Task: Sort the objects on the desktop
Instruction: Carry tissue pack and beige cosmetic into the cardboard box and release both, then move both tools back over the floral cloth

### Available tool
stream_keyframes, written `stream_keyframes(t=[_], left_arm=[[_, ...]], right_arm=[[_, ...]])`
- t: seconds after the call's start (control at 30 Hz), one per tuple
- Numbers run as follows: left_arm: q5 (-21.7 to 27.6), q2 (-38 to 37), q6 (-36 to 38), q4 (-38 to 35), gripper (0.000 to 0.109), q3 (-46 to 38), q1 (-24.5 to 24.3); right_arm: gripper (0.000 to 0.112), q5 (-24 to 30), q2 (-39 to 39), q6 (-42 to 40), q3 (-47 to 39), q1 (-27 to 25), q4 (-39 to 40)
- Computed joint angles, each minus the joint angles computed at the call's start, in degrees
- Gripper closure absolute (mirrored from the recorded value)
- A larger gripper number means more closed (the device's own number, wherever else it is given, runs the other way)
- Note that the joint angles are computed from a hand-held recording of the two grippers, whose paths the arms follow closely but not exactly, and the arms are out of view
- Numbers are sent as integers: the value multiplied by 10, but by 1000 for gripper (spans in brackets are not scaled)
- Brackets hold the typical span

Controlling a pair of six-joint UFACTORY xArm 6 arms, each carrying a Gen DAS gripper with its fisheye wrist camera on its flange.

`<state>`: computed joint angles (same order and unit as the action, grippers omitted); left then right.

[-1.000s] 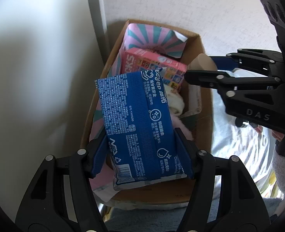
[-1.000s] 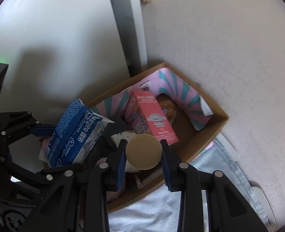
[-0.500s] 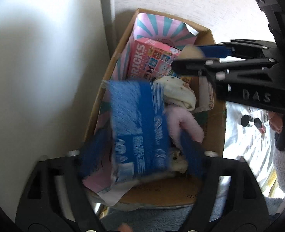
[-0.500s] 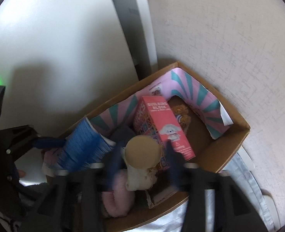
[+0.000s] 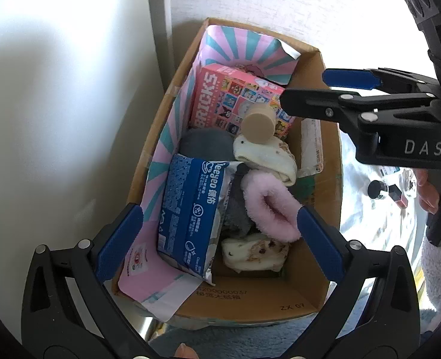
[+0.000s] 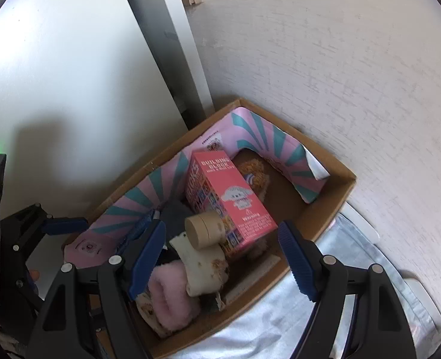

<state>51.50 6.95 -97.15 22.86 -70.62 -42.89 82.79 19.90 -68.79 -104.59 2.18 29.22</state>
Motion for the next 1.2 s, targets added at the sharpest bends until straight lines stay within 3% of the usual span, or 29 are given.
stream_keyframes(t=[0.03,0.17,0.33,0.7,0.97,1.2], left_arm=[[25,5,-21,-4,6,-16,-3],[39,9,-27,11,6,-29,-9],[46,22,-9,4,6,-49,-9],[44,77,52,13,6,-132,2],[126,171,122,39,6,-294,-3],[97,246,169,62,6,-408,-2]], right_arm=[[38,-1,-1,3,0,-1,-4],[38,1,-4,13,-7,-12,2],[38,19,12,40,-39,-27,16],[38,-16,19,60,-65,-74,11],[38,-22,48,72,-124,-134,29],[38,-31,77,101,-174,-183,15]])
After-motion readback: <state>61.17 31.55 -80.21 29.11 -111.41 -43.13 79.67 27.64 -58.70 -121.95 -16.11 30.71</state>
